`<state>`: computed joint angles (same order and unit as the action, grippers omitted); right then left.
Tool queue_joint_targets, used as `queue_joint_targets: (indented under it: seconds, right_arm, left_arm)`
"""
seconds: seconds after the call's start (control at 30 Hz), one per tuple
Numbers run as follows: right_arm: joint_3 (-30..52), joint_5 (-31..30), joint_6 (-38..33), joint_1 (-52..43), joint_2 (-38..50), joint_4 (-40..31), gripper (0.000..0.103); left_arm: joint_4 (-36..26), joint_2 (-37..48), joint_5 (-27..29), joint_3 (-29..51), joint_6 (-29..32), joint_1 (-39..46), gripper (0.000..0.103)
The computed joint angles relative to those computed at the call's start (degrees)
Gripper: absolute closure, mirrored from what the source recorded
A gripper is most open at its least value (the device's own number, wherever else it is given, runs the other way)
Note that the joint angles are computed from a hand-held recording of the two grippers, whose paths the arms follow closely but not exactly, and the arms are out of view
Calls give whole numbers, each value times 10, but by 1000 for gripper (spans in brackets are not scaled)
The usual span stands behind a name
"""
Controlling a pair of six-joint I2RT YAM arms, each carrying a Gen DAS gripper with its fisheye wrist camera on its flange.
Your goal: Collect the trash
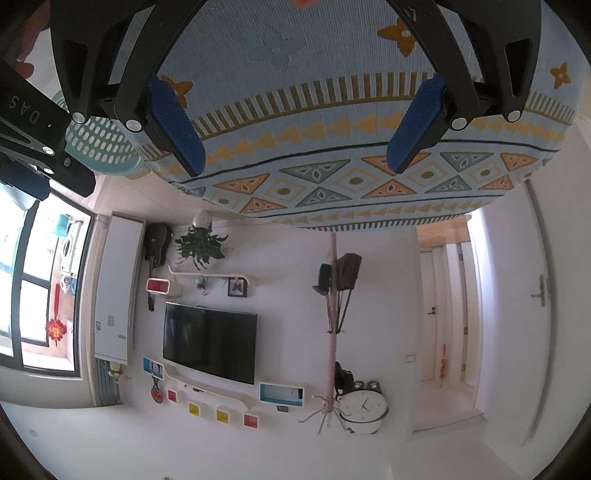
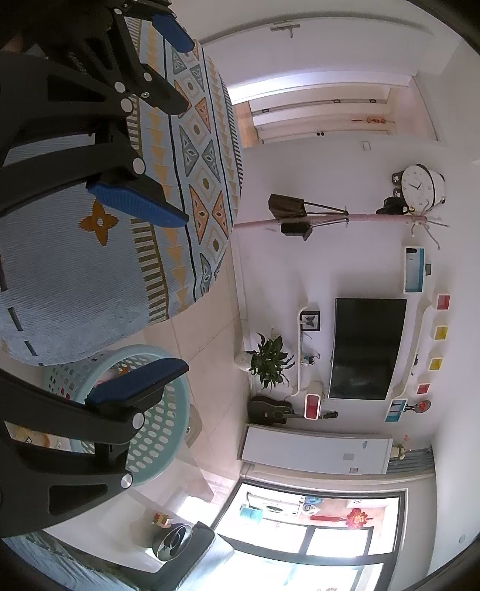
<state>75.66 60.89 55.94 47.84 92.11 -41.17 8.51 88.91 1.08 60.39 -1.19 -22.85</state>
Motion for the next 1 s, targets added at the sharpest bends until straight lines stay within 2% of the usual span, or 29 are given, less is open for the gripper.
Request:
queue_joint_targets:
  seconds: [1.0]
  right_arm:
    - [-16,-11,-19,-4,-9,20,34]
  left_arm:
    - [-6,-3,-16,-3,-5,-1,8]
